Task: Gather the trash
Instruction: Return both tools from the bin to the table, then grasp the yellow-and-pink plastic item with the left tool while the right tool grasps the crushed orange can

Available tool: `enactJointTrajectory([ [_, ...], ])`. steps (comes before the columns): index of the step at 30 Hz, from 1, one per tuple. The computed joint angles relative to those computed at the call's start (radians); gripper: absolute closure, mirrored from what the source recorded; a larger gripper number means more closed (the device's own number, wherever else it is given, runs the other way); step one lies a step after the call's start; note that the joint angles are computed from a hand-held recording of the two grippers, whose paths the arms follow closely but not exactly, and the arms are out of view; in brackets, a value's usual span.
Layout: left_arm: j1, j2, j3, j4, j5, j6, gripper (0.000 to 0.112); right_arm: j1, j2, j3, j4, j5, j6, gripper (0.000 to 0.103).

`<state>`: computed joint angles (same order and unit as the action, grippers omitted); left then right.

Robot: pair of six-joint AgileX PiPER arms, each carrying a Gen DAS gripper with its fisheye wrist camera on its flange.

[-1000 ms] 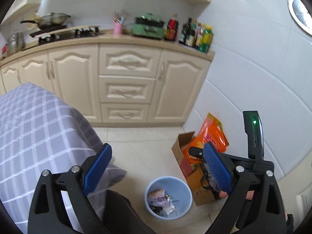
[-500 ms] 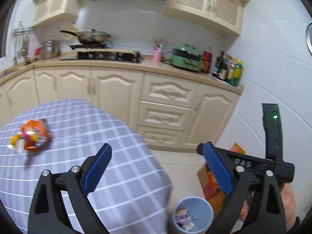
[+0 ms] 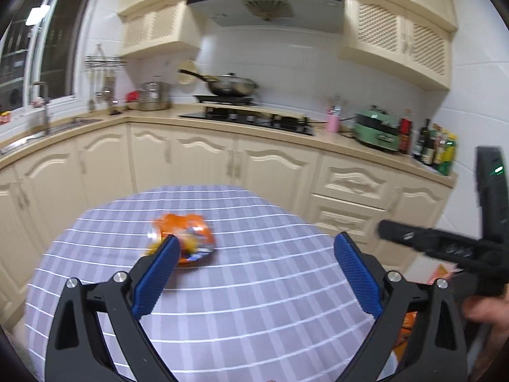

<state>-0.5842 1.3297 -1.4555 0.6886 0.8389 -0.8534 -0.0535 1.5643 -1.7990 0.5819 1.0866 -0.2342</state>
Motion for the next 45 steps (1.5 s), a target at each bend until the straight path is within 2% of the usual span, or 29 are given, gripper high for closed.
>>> enactJointTrajectory([
  [5, 0.177, 0.033, 0.002, -0.063, 0.011, 0.134, 0.017, 0.074, 0.041, -0.044, -0.030, -0.013, 0.031, 0.006],
  [9, 0.309, 0.086, -0.005, -0.157, -0.008, 0.253, 0.017, 0.106, 0.075, -0.059, -0.039, -0.016, 0.046, 0.006],
  [14, 0.395, 0.178, -0.049, -0.234, -0.023, 0.352, 0.017, 0.131, 0.123, -0.089, -0.052, -0.017, 0.064, 0.006],
  [17, 0.427, 0.234, -0.102, -0.304, -0.005, 0.428, 0.018, 0.142, 0.146, -0.103, -0.058, -0.018, 0.075, 0.006],
  [18, 0.427, 0.245, -0.113, -0.313, 0.001, 0.439, 0.021, 0.145, 0.153, -0.109, -0.058, -0.017, 0.076, 0.006],
  [19, 0.431, 0.254, -0.121, -0.331, 0.002, 0.459, 0.034, 0.152, 0.161, -0.117, -0.061, -0.017, 0.079, 0.006],
  [20, 0.442, 0.264, -0.132, -0.373, 0.009, 0.499, 0.039, 0.158, 0.169, -0.127, -0.064, -0.014, 0.084, 0.006],
  [22, 0.457, 0.279, -0.148, -0.434, 0.017, 0.541, 0.063, 0.166, 0.180, -0.139, -0.066, -0.009, 0.087, 0.006],
  [24, 0.484, 0.291, -0.158, -0.522, 0.028, 0.602, 0.080, 0.178, 0.186, -0.147, -0.067, -0.006, 0.088, 0.006],
  [27, 0.491, 0.262, -0.118, -0.548, 0.001, 0.619, 0.085, 0.194, 0.191, -0.155, -0.073, -0.003, 0.092, 0.006],
  [32, 0.518, 0.185, -0.035, -0.601, -0.054, 0.633, 0.087, 0.221, 0.202, -0.177, -0.095, 0.002, 0.108, 0.006],
  [33, 0.524, 0.166, -0.017, -0.610, -0.064, 0.636, 0.091, 0.225, 0.208, -0.186, -0.098, 0.007, 0.110, 0.006],
  [38, 0.569, 0.098, 0.065, -0.707, -0.102, 0.695, 0.091, 0.269, 0.231, -0.218, -0.129, 0.024, 0.131, 0.006],
  [45, 0.625, 0.006, 0.167, -0.773, -0.160, 0.716, 0.095, 0.341, 0.254, -0.257, -0.174, 0.036, 0.160, 0.006],
])
